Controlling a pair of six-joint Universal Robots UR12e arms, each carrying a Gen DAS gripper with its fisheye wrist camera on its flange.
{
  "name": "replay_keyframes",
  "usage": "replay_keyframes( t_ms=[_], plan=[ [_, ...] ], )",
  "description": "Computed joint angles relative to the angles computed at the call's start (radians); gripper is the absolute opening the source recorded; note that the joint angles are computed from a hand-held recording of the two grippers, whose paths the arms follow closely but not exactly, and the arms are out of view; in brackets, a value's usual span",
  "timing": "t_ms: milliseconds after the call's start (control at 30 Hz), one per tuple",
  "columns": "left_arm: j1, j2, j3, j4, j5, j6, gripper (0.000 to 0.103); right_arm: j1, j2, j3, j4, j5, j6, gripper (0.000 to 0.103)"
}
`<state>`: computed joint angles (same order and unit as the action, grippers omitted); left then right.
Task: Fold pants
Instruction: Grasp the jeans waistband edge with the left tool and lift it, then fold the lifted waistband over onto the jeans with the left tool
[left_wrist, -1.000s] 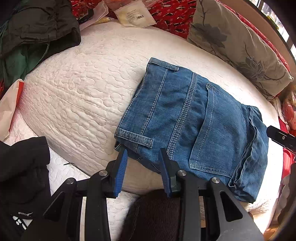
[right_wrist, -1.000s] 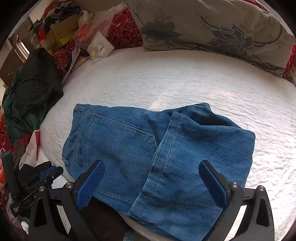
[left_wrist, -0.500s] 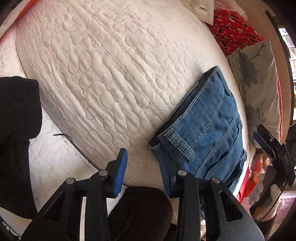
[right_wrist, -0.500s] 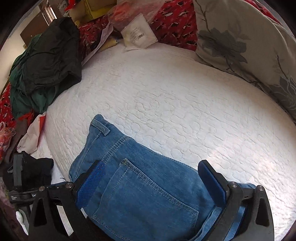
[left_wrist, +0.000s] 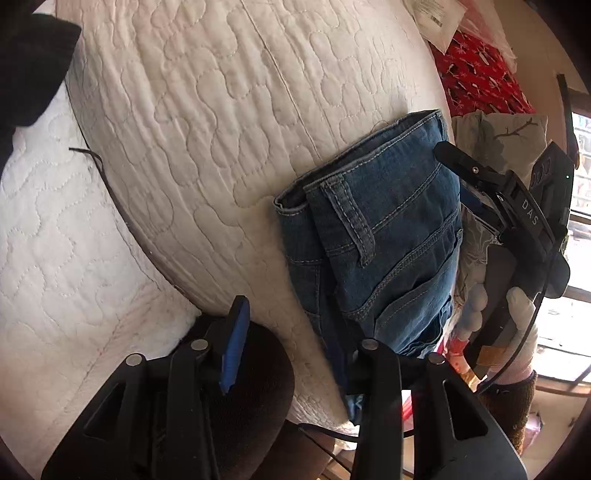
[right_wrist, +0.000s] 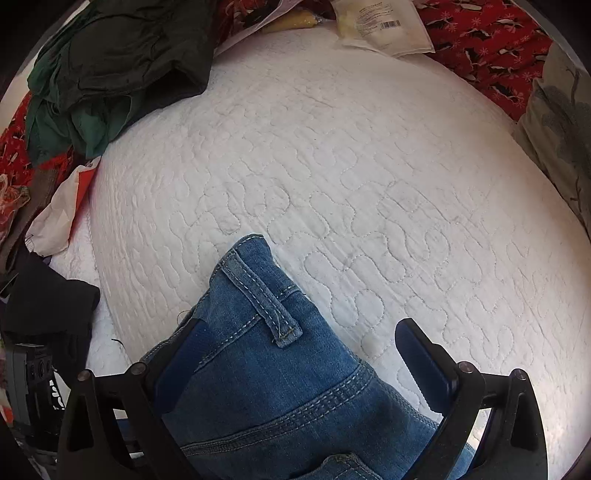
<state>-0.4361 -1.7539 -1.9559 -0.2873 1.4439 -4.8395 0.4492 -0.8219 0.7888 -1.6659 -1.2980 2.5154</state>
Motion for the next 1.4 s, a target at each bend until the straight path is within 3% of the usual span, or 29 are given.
replay_keyframes(
  t_ms=[67, 167, 233, 300, 333, 367, 433, 533, 600, 700, 933, 1133, 1233, 1300, 1400],
  plan=[
    [0.006, -0.014, 0.010, 0.017, -0.012, -0.012, 0.046, 0.005, 0.014, -0.024, 0.025, -0.018, -0.016, 0.101],
    [0.017, -0.031, 0.037, -0.028, -0.009, 0.000, 0.046, 0.008, 0.025, -0.047, 0.055, -0.026, -0.043, 0.101],
    [0.025, -0.044, 0.030, 0.008, -0.027, -0.047, 0.046, 0.011, 0.031, -0.056, 0.066, -0.031, -0.060, 0.101],
    [0.030, -0.044, 0.027, 0.019, -0.037, -0.063, 0.046, 0.016, 0.034, -0.061, 0.075, -0.033, -0.090, 0.086],
    [0.032, -0.041, 0.031, 0.008, -0.042, -0.046, 0.044, 0.018, 0.043, -0.081, 0.113, -0.029, -0.114, 0.058],
    [0.032, -0.039, 0.032, 0.009, -0.039, -0.029, 0.033, 0.021, 0.044, -0.083, 0.127, -0.033, -0.128, 0.051],
    [0.031, -0.035, 0.043, -0.003, -0.032, 0.018, 0.021, 0.022, 0.023, -0.048, 0.079, -0.034, -0.150, 0.043],
    [0.019, -0.029, 0.068, -0.064, 0.007, 0.090, 0.016, 0.008, 0.005, -0.032, 0.061, 0.009, -0.128, 0.028],
    [0.008, -0.025, 0.082, -0.086, 0.044, 0.132, 0.013, -0.009, -0.014, -0.014, 0.047, 0.069, -0.110, 0.027],
    [-0.015, -0.018, 0.120, -0.136, 0.119, 0.223, 0.008, -0.034, -0.046, 0.013, 0.037, 0.148, -0.095, 0.024],
    [-0.084, -0.053, 0.277, -0.276, 0.308, 0.457, 0.008, -0.118, -0.136, 0.099, 0.010, 0.332, -0.060, 0.019],
    [-0.149, -0.137, 0.455, -0.372, 0.418, 0.719, 0.008, -0.245, -0.250, 0.280, -0.077, 0.506, 0.029, 0.019],
    [-0.186, -0.202, 0.559, -0.411, 0.427, 0.884, 0.008, -0.327, -0.308, 0.403, -0.172, 0.559, 0.124, 0.020],
    [-0.211, -0.258, 0.634, -0.445, 0.417, 0.991, 0.009, -0.381, -0.339, 0.491, -0.265, 0.547, 0.228, 0.026],
    [-0.244, -0.344, 0.754, -0.570, 0.358, 1.139, 0.009, -0.425, -0.374, 0.593, -0.359, 0.398, 0.352, 0.028]
  ],
)
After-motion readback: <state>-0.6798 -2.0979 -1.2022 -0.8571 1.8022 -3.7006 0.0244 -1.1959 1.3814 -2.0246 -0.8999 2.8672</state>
